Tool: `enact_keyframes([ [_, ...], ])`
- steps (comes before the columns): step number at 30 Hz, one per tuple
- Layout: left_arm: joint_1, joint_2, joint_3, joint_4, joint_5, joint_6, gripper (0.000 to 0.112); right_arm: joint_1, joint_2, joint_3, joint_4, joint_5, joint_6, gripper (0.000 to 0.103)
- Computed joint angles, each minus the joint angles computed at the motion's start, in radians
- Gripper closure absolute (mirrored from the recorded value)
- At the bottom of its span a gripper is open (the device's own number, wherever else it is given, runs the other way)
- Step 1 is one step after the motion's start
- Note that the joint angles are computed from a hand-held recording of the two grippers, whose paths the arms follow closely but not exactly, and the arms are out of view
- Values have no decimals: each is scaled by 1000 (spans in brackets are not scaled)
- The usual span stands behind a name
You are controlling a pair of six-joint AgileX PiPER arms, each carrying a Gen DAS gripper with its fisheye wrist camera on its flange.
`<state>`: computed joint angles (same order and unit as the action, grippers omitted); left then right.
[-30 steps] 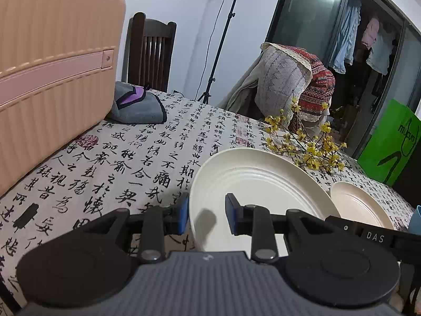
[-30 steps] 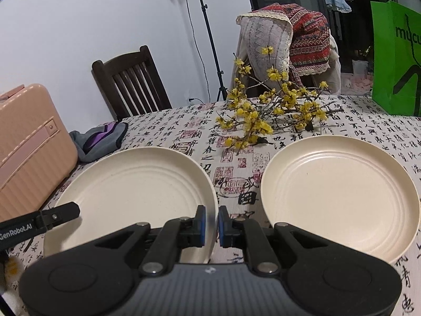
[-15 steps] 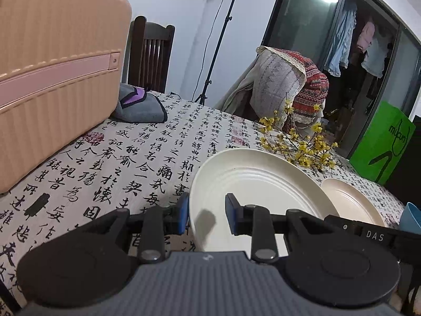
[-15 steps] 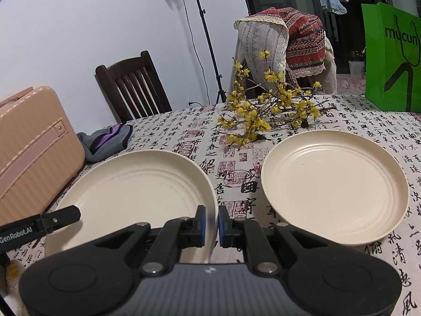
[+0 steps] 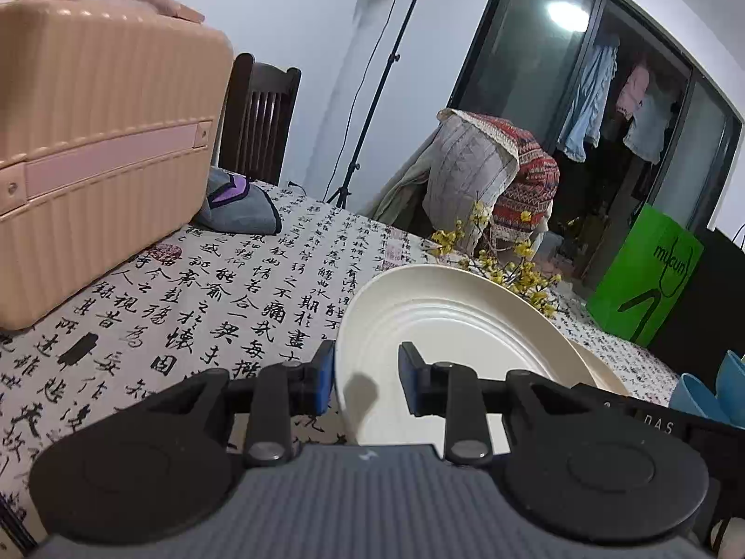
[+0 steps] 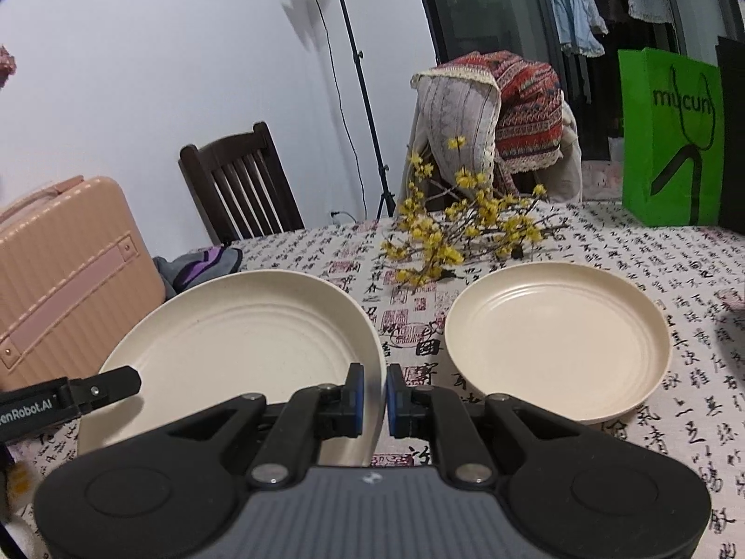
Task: Organize plates and bowls
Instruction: 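Lift the cream plate with both grippers off the table, then turn the held cream plate with both grippers toward the blue bowls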
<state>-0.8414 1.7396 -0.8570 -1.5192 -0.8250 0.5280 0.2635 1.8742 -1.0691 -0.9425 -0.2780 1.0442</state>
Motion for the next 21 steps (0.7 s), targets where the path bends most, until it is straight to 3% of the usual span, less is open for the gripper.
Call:
enact_keyframes([
  [9,-103,-35,12,-55,-82,-30,83,-48,-108,132,55,-89,-69,93],
  [21,-297,3,-51,-142,-342,-47,83,-80,-220,279,163,-154,-178,91],
])
